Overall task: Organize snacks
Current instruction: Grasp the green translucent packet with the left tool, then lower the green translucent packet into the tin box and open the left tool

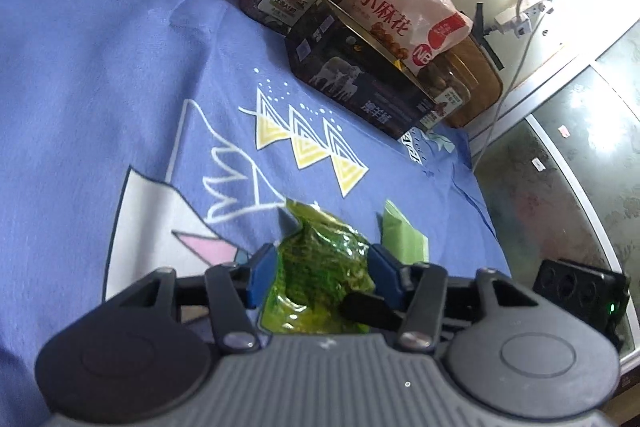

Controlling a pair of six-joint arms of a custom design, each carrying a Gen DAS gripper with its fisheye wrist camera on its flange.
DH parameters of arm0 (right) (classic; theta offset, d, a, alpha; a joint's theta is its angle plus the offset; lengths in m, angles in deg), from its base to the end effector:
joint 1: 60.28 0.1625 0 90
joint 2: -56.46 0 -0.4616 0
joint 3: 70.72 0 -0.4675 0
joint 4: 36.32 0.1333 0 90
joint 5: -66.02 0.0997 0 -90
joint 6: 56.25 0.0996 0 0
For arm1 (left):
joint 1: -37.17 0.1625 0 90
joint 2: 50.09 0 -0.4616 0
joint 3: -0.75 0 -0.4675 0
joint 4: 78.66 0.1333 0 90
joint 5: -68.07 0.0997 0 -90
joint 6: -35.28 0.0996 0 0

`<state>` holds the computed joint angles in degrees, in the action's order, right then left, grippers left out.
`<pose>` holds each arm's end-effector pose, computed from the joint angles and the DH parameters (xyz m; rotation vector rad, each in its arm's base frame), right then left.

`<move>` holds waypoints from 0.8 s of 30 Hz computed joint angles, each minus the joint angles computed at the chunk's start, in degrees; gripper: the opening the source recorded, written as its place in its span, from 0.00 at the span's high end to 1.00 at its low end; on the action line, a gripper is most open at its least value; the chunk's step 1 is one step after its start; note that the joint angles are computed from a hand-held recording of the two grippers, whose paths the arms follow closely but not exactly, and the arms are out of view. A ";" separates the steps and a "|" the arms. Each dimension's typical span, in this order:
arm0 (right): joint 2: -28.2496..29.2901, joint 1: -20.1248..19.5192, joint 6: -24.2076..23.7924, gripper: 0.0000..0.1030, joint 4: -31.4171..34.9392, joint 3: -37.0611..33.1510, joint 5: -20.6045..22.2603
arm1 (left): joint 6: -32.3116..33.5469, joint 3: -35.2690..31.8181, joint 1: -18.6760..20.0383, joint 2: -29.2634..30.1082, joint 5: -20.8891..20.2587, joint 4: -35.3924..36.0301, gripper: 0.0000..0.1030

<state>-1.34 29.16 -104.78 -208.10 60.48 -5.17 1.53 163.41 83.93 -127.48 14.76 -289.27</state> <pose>0.1606 -0.4935 0.0263 -1.2018 2.6152 -0.3898 -0.0423 -0.3265 0.1396 -0.0619 2.7598 -1.2511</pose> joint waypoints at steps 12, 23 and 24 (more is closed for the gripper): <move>-1.90 0.35 1.44 0.87 2.27 -4.30 7.41 | 14.09 -10.74 1.59 -0.32 1.16 5.87 0.70; 11.09 4.87 12.16 0.87 -3.56 -26.95 5.71 | 33.78 -38.48 12.79 14.85 -1.71 9.09 0.70; 12.40 5.15 12.31 0.87 -3.66 -28.60 4.82 | 34.22 -39.97 13.35 16.01 -1.32 9.30 0.70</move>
<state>11.06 34.30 -92.47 -211.76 31.89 -0.35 35.75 123.44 97.27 -111.47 13.44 -279.97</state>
